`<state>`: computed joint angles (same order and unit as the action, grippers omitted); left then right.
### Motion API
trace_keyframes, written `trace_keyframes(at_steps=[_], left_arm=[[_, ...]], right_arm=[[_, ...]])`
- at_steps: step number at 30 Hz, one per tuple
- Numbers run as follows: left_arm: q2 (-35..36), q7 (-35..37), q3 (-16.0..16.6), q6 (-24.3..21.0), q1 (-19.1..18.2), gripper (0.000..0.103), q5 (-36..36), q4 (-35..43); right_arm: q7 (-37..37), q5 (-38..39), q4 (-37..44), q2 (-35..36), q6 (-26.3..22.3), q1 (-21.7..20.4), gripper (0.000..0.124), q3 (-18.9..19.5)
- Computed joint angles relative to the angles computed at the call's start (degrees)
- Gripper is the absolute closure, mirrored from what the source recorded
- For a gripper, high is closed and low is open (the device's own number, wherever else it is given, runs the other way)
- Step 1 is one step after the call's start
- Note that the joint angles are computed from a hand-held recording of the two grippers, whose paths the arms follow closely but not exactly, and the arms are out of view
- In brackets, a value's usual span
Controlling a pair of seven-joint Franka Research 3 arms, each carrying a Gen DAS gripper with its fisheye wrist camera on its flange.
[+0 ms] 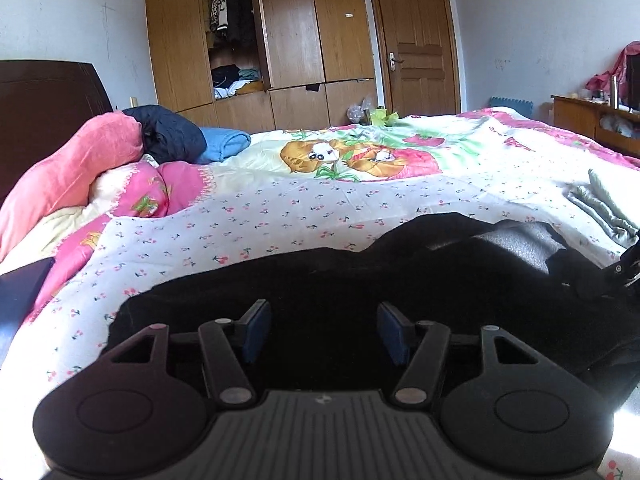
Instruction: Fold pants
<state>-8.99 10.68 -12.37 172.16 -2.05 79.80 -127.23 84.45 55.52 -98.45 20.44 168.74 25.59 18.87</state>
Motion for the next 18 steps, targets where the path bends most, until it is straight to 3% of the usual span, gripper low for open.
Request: trace_keyframes(at_steps=[2,5,7,10,13,15,16,18], left_arm=[[2.4,5.7,-0.3,-3.8,-1.3,0.03,-5.1,0.4],[1.9,1.1,-0.7,-5.3,-1.7,0.03,-0.8,-0.2],[1.7,-0.2,-0.2,-4.9,-1.9,0.03,-1.3,-0.7],[1.8,-0.5,-0.6,-7.2,-2.6,0.03,-1.4,-0.8],[1.8,3.9,-1.1,-9.0,-4.2,0.048,-6.8,-0.5],[2.6,9.1,-2.1,-11.7,-5.7,0.069,-8.6,0.6],[3.2,12.0,-2.6,-13.1,-6.6,0.089,-9.4,1.4],[4.8,18.0,-3.8,-16.4,-8.9,0.092,-12.3,3.6]], right_arm=[[-4.1,3.2,3.3,3.1,2.0,-0.9,0.07,2.4],[-6.2,3.3,7.6,7.1,2.4,-0.8,0.07,3.6],[-8.0,4.7,9.3,9.0,3.3,-1.5,0.075,5.0],[-11.1,9.1,11.1,10.1,3.5,-3.8,0.093,8.5],[-23.2,23.0,10.6,9.0,3.5,-9.1,0.1,14.9],[-32.1,32.9,9.4,7.2,2.6,-12.0,0.105,17.3],[-34.4,36.5,8.3,6.0,0.9,-13.1,0.105,17.5],[-35.4,38.0,6.1,3.7,-1.3,-13.6,0.106,16.6]])
